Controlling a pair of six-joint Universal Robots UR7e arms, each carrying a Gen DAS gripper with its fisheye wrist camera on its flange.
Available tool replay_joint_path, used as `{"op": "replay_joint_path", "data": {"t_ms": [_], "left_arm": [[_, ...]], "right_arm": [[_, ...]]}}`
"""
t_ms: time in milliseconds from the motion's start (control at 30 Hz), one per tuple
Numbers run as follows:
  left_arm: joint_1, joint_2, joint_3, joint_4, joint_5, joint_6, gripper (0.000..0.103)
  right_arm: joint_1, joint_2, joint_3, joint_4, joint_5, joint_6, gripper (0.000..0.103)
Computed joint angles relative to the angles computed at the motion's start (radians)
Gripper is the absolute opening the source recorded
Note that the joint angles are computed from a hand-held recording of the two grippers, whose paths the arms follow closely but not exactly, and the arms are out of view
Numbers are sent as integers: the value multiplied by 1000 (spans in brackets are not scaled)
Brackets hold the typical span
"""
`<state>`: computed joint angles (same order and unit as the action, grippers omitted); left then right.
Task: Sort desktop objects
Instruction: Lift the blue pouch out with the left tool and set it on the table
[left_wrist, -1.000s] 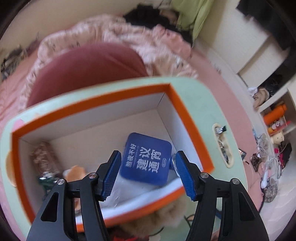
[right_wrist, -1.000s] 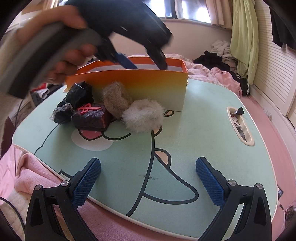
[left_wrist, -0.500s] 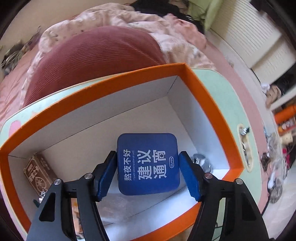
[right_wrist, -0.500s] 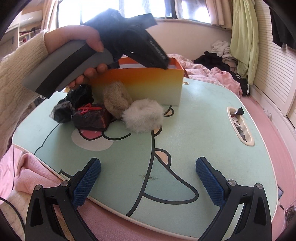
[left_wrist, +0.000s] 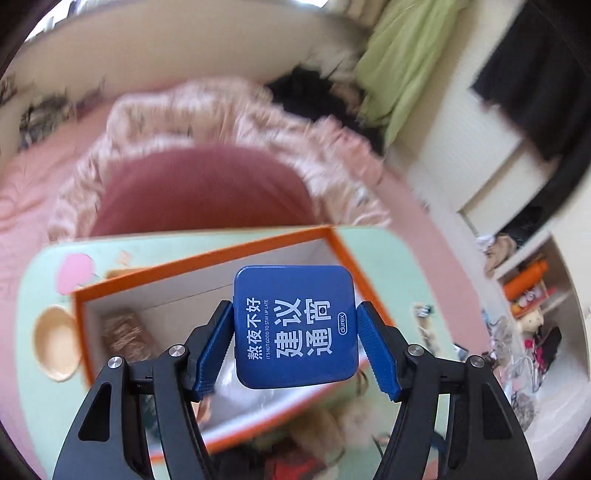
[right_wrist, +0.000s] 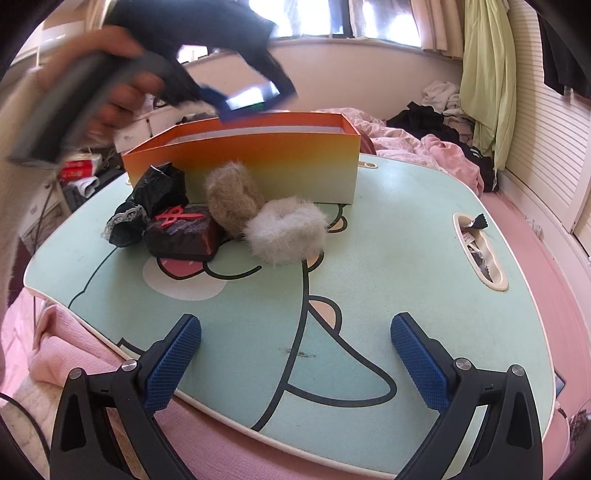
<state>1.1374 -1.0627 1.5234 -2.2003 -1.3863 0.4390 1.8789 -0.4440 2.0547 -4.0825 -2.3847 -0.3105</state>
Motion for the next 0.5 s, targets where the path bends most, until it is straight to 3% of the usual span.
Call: {"op": "replay_joint_path", "data": {"t_ms": [100, 167, 267, 333, 500], "left_arm": [[26, -102, 70, 9, -86, 72, 67], [42, -146, 121, 16, -101, 101, 67], [71, -143, 149, 34, -126, 121, 68], [76, -131, 170, 15, -121, 122, 68], [72, -118, 239, -191, -70, 120, 68]], "right_arm": [[0, 0, 0, 0, 0, 0, 103], [0, -1, 1, 0, -1, 0, 103], [0, -1, 2, -1, 0, -1, 103], [-1, 0, 1, -1, 0, -1, 103], [1, 0, 1, -1, -1, 1, 103]]}}
